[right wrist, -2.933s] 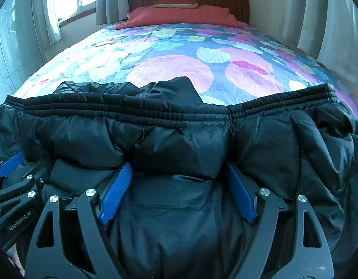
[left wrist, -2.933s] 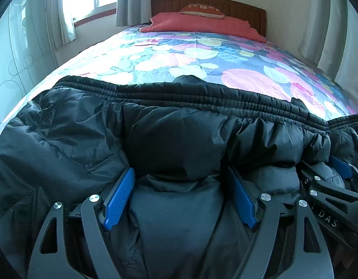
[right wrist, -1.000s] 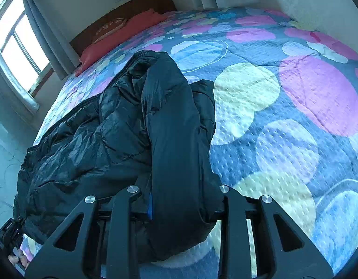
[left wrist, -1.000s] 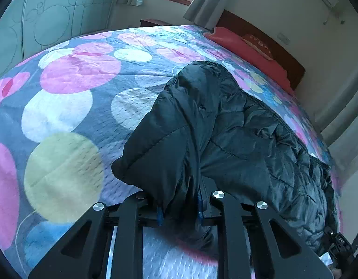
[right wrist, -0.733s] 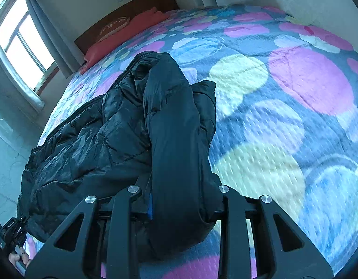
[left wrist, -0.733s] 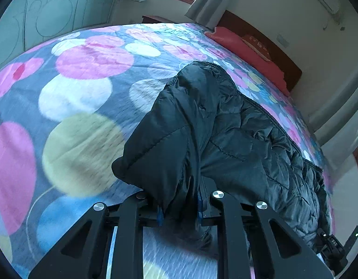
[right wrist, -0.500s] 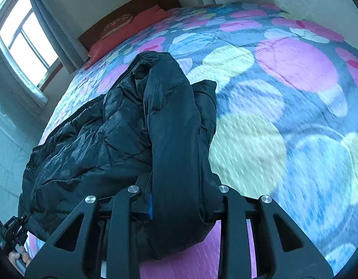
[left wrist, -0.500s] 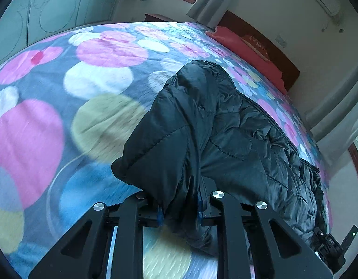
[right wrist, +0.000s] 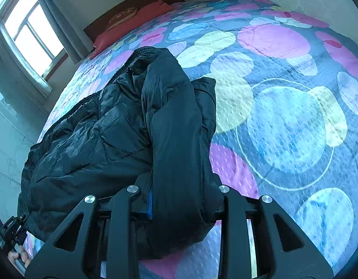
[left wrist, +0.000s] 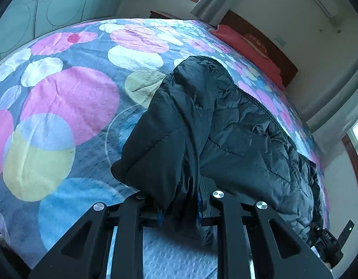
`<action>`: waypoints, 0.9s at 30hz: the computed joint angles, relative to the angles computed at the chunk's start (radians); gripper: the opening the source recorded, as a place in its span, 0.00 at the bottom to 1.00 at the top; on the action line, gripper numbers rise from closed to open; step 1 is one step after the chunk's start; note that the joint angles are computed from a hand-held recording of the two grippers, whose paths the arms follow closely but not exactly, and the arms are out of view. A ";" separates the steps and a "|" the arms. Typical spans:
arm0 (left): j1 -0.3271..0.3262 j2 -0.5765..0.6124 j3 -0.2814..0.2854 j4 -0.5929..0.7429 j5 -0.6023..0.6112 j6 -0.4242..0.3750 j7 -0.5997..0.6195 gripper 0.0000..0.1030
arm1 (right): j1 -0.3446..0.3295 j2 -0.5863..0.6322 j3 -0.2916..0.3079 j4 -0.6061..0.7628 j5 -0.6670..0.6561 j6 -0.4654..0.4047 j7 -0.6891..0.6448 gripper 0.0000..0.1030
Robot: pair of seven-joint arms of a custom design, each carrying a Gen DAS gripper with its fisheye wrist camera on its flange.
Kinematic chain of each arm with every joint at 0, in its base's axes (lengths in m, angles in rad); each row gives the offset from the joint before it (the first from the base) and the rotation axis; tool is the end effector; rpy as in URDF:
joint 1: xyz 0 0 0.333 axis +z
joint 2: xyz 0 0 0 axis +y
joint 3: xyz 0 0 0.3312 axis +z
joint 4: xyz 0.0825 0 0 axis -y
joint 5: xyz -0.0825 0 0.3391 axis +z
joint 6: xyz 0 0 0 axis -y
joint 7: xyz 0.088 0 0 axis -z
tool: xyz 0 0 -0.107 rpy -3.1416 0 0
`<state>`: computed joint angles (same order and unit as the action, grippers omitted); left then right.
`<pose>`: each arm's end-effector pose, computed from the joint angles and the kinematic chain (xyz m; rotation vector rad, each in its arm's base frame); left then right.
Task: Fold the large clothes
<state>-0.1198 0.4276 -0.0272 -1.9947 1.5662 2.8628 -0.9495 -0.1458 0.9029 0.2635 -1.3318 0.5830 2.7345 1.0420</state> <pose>0.5678 -0.1387 0.3047 -2.4574 0.8303 -0.8622 0.7546 0.0039 0.2822 -1.7264 1.7122 -0.1360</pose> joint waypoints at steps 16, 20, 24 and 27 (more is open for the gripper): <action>-0.024 -0.069 0.011 -0.101 -0.093 -0.040 0.082 0.53 | 0.064 -0.119 -0.076 -0.184 -0.126 0.242 0.047 0.65; -0.020 -0.111 -0.004 -0.135 -0.143 -0.072 0.140 0.55 | 0.078 -0.171 -0.075 -0.248 -0.197 0.327 0.060 0.66; -0.037 -0.150 -0.015 -0.147 -0.192 -0.158 0.210 0.56 | 0.071 -0.186 -0.021 -0.265 -0.269 0.318 0.049 0.66; -0.033 -0.154 -0.018 -0.136 -0.186 -0.180 0.227 0.61 | 0.093 -0.173 0.000 -0.241 -0.310 0.286 0.041 0.66</action>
